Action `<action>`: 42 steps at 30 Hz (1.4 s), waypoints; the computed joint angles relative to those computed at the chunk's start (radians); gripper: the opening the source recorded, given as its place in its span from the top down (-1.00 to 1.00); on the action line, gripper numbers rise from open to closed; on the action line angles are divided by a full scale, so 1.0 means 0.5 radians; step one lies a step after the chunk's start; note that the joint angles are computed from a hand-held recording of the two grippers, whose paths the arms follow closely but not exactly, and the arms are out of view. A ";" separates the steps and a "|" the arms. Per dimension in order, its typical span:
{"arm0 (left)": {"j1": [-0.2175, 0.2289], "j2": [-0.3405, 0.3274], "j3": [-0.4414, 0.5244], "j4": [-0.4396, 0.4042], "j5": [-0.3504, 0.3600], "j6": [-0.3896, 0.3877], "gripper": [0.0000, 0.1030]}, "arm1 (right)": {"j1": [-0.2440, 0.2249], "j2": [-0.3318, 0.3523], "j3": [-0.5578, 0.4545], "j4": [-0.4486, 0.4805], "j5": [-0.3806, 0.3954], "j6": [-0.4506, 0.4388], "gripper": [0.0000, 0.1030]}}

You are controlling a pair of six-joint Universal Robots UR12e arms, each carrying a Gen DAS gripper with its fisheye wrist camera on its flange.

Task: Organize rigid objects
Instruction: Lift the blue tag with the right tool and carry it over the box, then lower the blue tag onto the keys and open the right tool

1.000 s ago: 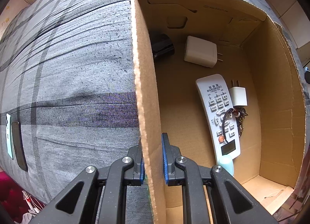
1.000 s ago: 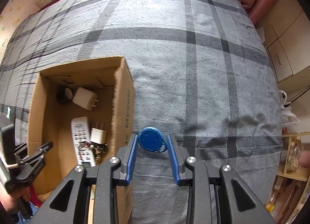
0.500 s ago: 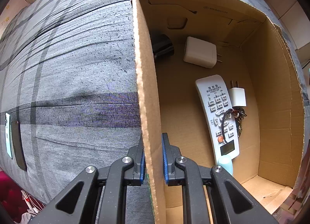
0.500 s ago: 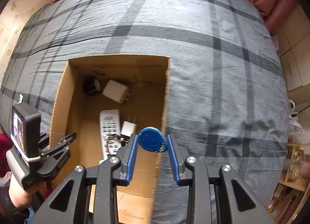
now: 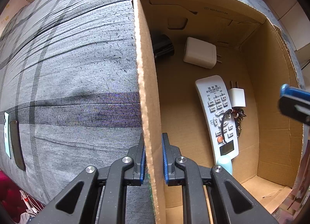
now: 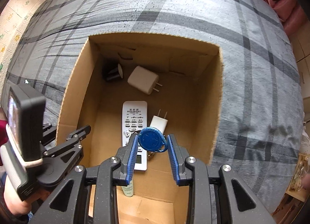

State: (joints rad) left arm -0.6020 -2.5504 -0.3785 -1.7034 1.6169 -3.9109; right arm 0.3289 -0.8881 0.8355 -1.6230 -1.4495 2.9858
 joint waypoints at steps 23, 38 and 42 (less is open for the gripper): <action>0.006 0.006 -0.009 0.009 -0.006 -0.005 0.71 | 0.035 0.015 0.161 -0.121 -0.020 0.115 0.33; -0.003 -0.012 0.028 -0.016 0.008 0.018 0.71 | 0.039 -0.047 0.229 -0.299 -0.038 0.103 -0.26; -0.007 -0.025 0.051 -0.029 0.013 0.019 0.71 | 0.041 -0.041 0.197 -0.293 -0.042 0.122 -0.38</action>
